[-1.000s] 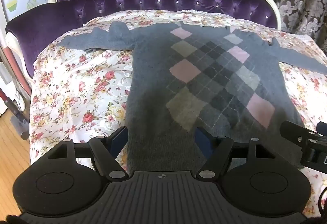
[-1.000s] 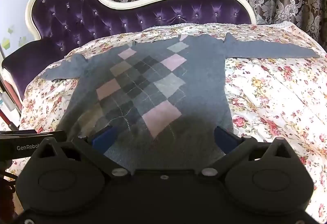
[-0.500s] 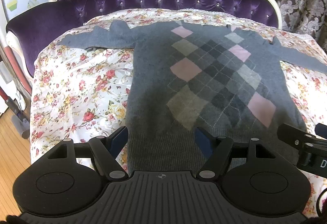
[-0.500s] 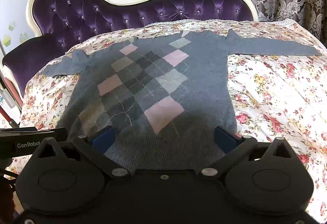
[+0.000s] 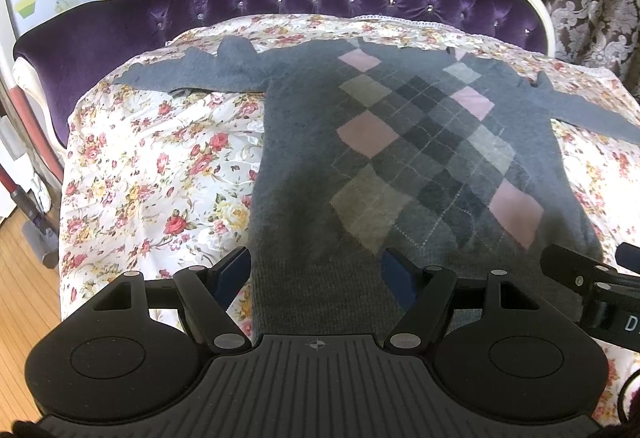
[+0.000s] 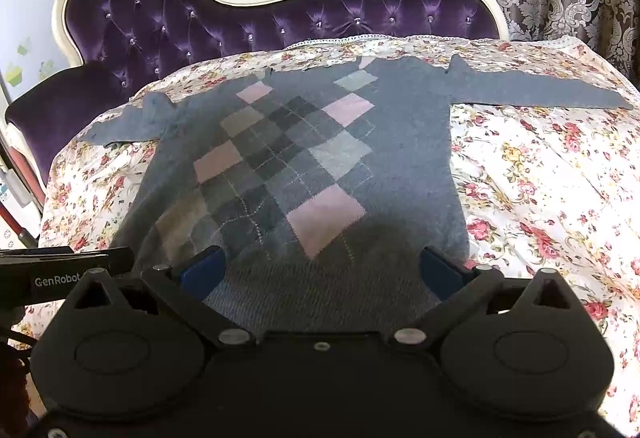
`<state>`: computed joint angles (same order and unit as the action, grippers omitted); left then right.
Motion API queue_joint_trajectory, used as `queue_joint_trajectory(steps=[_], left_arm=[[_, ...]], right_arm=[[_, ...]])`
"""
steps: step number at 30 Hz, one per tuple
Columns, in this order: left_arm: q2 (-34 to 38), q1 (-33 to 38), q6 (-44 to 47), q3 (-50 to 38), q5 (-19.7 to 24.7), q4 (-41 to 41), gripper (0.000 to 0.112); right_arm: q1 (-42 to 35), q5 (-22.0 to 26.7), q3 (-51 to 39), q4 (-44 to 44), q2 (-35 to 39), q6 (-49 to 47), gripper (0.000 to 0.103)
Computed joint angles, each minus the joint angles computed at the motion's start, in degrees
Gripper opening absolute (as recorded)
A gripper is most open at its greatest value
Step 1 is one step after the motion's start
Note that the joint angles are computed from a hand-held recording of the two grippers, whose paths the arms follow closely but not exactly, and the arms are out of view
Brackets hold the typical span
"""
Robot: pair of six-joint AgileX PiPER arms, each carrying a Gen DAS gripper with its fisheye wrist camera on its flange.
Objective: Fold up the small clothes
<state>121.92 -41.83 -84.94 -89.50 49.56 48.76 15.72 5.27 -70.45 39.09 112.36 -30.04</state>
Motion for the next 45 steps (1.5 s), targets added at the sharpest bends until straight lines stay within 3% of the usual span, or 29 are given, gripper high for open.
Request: queue_joint_trajectory(steps=[14,25,38,45], left_arm=[[0.68,0.01,0.87,-1.09,0.38,-0.80,0.071],[1.09,0.20,1.76,-1.83,0.60,-1.37,0.071],[3.07,1.91,6.73,-6.02,2.08,-4.20,0.071],[6.06,3.76,12.98,-11.85,3.98,-7.60,0.071]], right_arm=[[0.07,1.78,-1.61,-5.67,0.41,5.24,0.102],[0.08,1.88,-1.50,-5.14,0.37,4.62,0.102],[-0.02,4.53,-5.04,-14.47,2.23,13.79,0.102],[-0.21,8.36,-9.72,-19.76,4.83,19.66,0.102]])
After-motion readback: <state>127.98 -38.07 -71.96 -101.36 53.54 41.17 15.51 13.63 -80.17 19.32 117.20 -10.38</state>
